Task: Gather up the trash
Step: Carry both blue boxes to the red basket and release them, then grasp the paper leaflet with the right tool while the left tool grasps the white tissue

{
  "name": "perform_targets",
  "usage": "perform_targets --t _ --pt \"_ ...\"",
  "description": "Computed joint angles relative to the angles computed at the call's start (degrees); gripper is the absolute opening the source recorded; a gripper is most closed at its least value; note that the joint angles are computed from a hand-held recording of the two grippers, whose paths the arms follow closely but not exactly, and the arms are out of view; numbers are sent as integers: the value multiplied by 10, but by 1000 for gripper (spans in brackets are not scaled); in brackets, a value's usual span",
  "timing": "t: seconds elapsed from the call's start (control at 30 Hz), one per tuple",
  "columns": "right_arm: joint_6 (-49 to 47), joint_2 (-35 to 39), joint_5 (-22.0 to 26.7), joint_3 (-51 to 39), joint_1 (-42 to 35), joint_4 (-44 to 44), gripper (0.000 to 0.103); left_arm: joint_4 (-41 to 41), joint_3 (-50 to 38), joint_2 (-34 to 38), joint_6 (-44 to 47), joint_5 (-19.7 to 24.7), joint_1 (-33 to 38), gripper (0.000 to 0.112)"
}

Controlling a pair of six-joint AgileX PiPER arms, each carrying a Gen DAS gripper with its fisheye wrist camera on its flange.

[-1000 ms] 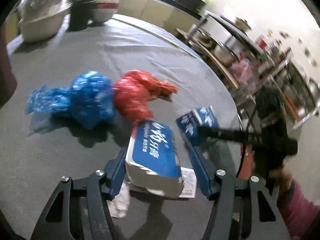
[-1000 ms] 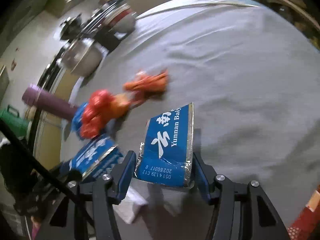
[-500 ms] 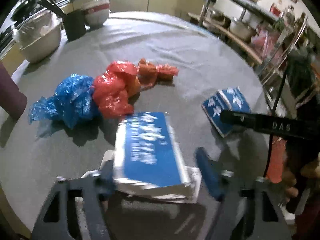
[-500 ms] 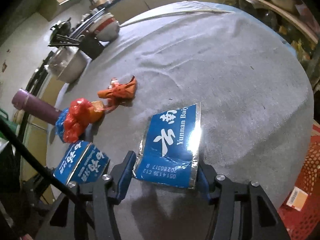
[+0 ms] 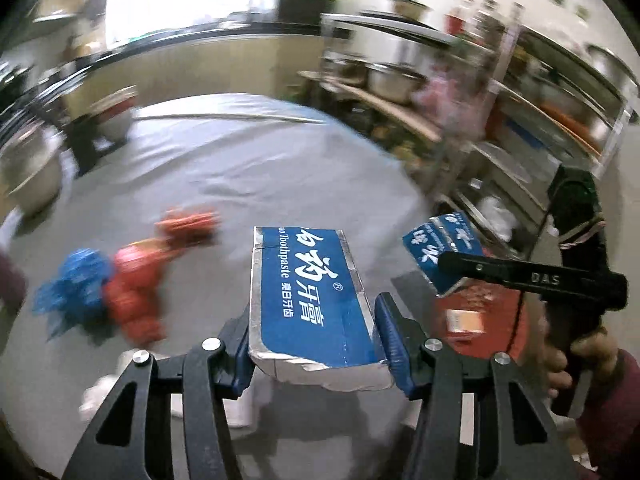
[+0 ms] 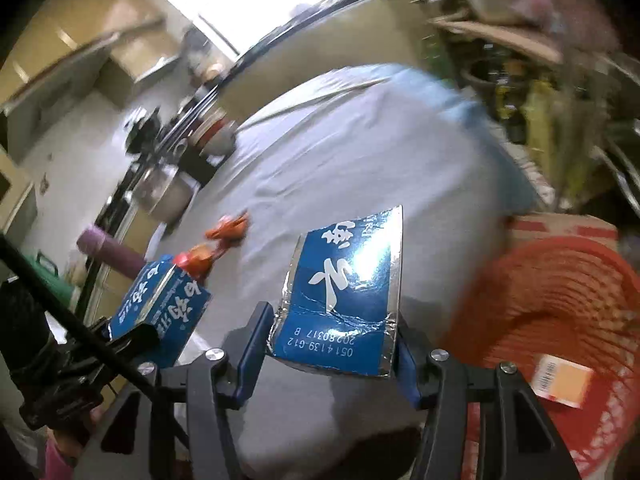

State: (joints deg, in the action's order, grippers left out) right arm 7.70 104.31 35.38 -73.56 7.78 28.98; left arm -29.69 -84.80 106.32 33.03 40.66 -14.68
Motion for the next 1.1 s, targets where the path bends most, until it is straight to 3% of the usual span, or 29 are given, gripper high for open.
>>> perform_targets --t 0.23,0.43,0.53,0.67,0.8,1.1 --pt "-55 -134 8 190 -167 29 59 20 -110 87 -49 62 -127 57" --pt "-121 -145 51 244 -280 105 62 77 -235 181 -113 136 -217 60" --pt "-137 -138 65 240 -296 127 65 124 -281 212 -151 179 -236 63" --pt "-154 -147 49 237 -293 148 67 129 -245 183 -157 168 -221 63" --pt "-165 -152 30 232 -257 170 67 128 -143 113 -170 118 -182 68" --pt "-152 -89 16 149 -78 191 67 148 138 -100 -158 -11 -32 68"
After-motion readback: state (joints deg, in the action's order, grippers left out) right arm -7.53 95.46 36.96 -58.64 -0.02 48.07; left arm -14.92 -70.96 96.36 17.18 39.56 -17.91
